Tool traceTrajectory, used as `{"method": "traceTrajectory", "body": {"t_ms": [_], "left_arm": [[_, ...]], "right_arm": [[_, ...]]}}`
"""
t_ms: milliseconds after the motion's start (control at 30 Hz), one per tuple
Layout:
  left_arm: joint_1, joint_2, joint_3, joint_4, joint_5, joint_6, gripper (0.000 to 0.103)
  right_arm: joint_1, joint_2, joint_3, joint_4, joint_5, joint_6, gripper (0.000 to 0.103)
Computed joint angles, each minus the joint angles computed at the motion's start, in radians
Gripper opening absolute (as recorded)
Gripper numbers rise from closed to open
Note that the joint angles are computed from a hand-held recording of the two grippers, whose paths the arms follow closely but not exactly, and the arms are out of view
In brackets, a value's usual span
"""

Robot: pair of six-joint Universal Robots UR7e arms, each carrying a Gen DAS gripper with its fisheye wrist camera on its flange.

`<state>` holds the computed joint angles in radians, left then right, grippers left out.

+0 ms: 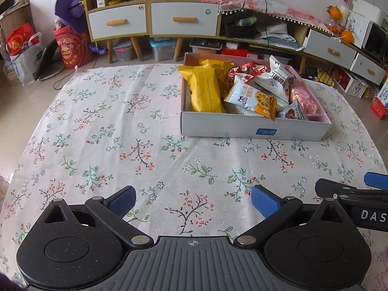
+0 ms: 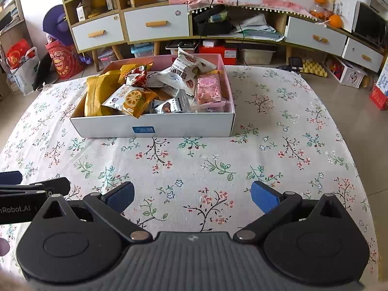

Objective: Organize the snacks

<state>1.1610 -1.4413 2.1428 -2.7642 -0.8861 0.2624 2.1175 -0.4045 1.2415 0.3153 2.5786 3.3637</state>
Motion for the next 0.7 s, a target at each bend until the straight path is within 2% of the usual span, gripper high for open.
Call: {"method": "traceTrajectory", "body": {"t_ms": [700], "left_arm": [[-0.016,0.001,0.016,-0.026,0.034,0.009,0.102]], "right_arm": [[0.004,0.0,-0.003,-0.012,0.01,-0.011,0.103]]}}
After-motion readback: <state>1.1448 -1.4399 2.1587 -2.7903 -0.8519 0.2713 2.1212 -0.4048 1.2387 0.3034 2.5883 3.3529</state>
